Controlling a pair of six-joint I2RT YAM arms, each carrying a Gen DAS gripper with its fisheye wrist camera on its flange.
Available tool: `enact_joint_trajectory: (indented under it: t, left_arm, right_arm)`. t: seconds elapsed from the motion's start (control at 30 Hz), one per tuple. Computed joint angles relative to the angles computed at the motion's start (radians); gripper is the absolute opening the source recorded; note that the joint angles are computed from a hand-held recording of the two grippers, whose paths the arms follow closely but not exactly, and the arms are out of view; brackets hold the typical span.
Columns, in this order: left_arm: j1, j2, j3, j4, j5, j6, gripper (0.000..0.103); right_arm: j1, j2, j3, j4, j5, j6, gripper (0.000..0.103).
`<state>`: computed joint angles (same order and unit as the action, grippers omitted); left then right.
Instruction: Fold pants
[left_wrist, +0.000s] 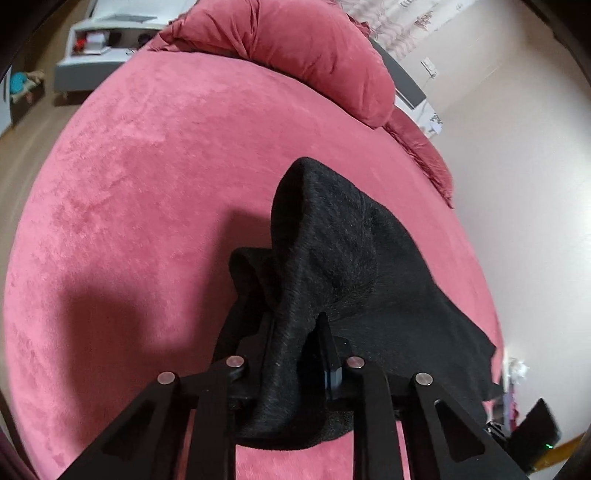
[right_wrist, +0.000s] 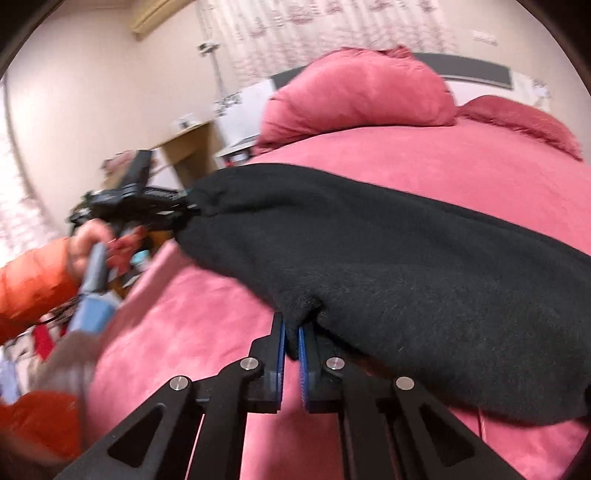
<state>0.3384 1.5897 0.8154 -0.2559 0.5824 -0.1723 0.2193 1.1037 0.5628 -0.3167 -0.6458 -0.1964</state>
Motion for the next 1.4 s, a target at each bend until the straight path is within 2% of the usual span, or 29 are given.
enact_joint_trajectory:
  t: [0.1,0.17,0.2,0.27,0.3,0.37,0.4,0.43,0.47,0.6,0.7,0.77,0.87,0.97,1.1,1.17,1.23,1.4]
  left_arm:
    - [0.028,-0.034,-0.008,-0.054,0.042,0.058,0.018]
    - [0.038,-0.031,-0.032,-0.048,0.031,0.083,0.019]
    - [0.032,-0.009,-0.037,-0.038,0.006,0.090,0.019]
    - [0.020,0.027,-0.061,0.032,-0.041,0.070,0.030]
    - [0.016,0.016,-0.088,0.080,-0.052,0.040,0.034]
    - [-0.006,-0.040,-0.129,0.116,-0.119,0.002,0.055]
    - [-0.018,-0.073,-0.140,0.109,-0.166,-0.001,0.058]
    - [-0.023,-0.115,-0.154,0.097,-0.208,0.007,0.058]
    - [-0.022,-0.144,-0.165,0.095,-0.230,0.010,0.058]
    - [-0.021,-0.351,-0.267,0.126,-0.280,-0.071,0.059]
    - [-0.105,-0.484,-0.336,0.151,-0.305,-0.148,0.061]
    - [-0.228,-0.481,-0.331,0.179,-0.371,-0.192,0.063]
    - [-0.437,-0.412,-0.309,0.195,-0.457,-0.200,0.064]
    - [-0.617,-0.296,-0.261,0.218,-0.548,-0.196,0.064]
    - [-0.734,-0.128,-0.169,0.240,-0.584,-0.219,0.064]
    - [-0.756,-0.051,-0.115,0.236,-0.610,-0.222,0.064]
    - [-0.774,0.017,-0.049,0.209,-0.642,-0.215,0.064]
    - [-0.789,0.127,0.090,0.107,-0.691,-0.172,0.064]
  right_arm:
    - [-0.054,-0.054,0.006,-0.135,-0.088,-0.096,0.003]
    - [-0.028,-0.067,-0.012,-0.143,-0.065,-0.098,0.003]
    - [-0.005,-0.062,-0.033,-0.110,-0.035,-0.085,0.003]
    - [0.022,0.038,-0.063,-0.043,-0.003,-0.057,0.003]
    - [0.055,0.081,-0.085,0.018,0.055,-0.021,0.004]
    - [0.122,0.120,-0.116,0.097,0.169,0.036,0.010]
    - [0.137,0.111,-0.136,0.125,0.185,0.068,0.015]
    - [0.137,0.074,-0.156,0.134,0.170,0.097,0.027]
    - [0.131,0.039,-0.168,0.124,0.155,0.109,0.032]
    - [0.066,-0.126,-0.204,0.010,0.118,0.086,0.033]
    - [-0.109,-0.176,-0.215,-0.089,0.057,0.035,0.033]
    - [-0.257,-0.193,-0.212,-0.159,-0.005,-0.012,0.034]
    - [-0.582,-0.086,-0.136,-0.302,-0.120,-0.227,0.037]
    - [-0.823,0.051,-0.044,-0.390,-0.135,-0.415,0.037]
    - [-1.098,0.277,0.124,-0.413,-0.154,-0.532,0.037]
    - [-1.189,0.381,0.214,-0.387,-0.166,-0.499,0.038]
    - [-1.275,0.521,0.341,-0.336,-0.179,-0.392,0.038]
    - [-1.369,0.846,0.685,-0.287,-0.186,-0.118,0.039]
